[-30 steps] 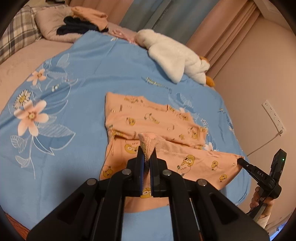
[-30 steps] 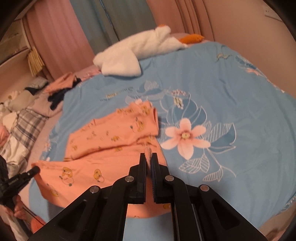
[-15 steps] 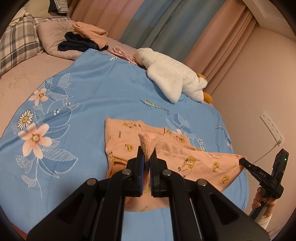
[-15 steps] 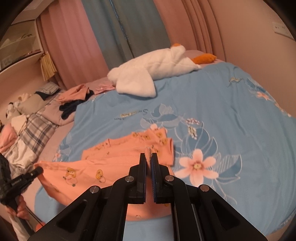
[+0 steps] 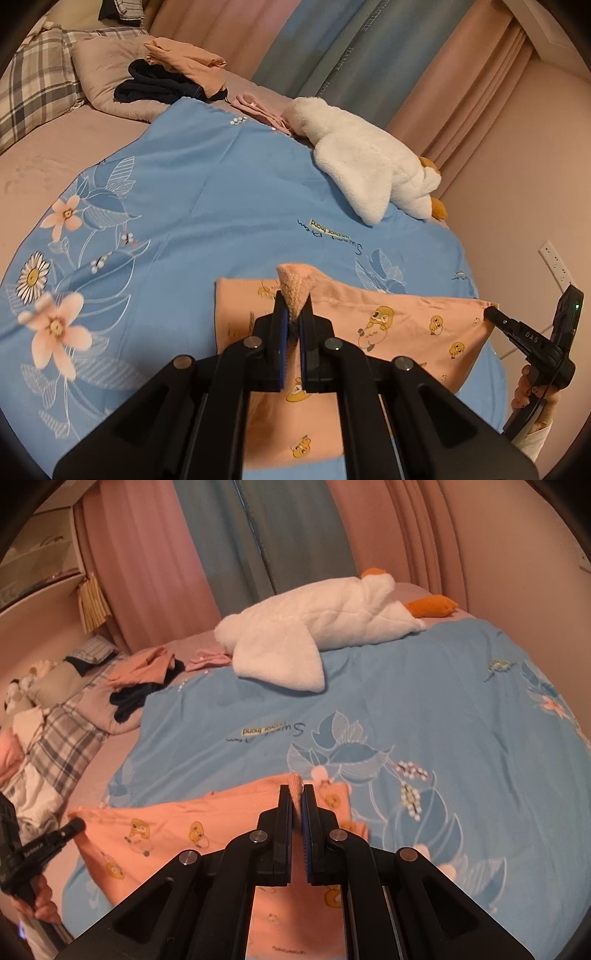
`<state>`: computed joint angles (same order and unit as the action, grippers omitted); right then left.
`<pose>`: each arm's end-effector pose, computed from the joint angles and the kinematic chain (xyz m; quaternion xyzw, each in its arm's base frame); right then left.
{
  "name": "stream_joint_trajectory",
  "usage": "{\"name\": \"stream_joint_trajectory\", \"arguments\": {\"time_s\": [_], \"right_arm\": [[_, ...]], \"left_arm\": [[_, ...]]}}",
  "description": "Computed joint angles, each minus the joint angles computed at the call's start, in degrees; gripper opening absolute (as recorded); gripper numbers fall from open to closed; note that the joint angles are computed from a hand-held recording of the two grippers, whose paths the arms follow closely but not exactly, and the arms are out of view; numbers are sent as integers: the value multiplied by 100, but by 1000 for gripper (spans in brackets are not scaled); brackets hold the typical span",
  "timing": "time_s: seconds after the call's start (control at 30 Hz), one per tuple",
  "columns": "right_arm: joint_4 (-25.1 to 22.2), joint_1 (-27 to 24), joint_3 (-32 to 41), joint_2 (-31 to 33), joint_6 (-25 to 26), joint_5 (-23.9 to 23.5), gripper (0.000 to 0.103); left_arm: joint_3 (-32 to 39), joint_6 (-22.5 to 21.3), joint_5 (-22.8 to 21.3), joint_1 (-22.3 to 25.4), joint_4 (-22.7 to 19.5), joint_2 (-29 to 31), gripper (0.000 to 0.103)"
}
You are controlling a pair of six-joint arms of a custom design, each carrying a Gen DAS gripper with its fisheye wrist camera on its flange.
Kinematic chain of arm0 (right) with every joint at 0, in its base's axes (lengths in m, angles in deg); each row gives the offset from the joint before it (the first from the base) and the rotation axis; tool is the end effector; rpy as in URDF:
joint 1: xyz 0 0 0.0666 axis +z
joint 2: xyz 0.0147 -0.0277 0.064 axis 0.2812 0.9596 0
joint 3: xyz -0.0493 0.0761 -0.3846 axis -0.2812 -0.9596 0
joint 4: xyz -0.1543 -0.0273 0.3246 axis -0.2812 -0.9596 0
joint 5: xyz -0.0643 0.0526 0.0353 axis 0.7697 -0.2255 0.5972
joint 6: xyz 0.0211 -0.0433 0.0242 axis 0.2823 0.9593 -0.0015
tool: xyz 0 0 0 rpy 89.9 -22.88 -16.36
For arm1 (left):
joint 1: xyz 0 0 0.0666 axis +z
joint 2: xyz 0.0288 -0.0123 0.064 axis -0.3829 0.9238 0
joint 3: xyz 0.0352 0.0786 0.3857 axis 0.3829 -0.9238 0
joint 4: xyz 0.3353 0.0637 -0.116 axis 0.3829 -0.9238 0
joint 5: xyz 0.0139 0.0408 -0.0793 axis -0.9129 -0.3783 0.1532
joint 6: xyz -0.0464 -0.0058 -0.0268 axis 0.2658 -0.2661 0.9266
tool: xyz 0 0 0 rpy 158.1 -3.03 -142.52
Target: Fold small clothes
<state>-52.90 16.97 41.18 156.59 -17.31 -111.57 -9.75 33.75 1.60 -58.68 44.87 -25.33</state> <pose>0.3654 0.0167 0.4271 -0.0545 0.8976 0.1861 0.3958 0.2898 -0.1981 0.4170 -0.1752 0.8736 -0.1854 0.4144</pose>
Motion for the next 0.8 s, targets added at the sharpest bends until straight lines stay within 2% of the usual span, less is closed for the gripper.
{"name": "stream_joint_trajectory", "arguments": {"time_s": [0.37, 0.63, 0.8], "right_arm": [[-115, 385, 722, 1211, -74, 520, 7], [-316, 458, 1136, 1924, -146, 811, 7], [-406, 490, 1242, 2232, -134, 935, 7]], "left_arm": [[446, -379, 698, 860, 136, 938, 4], [671, -375, 963, 1134, 100, 1593, 4], [761, -401, 961, 1199, -25, 1893, 4]]}}
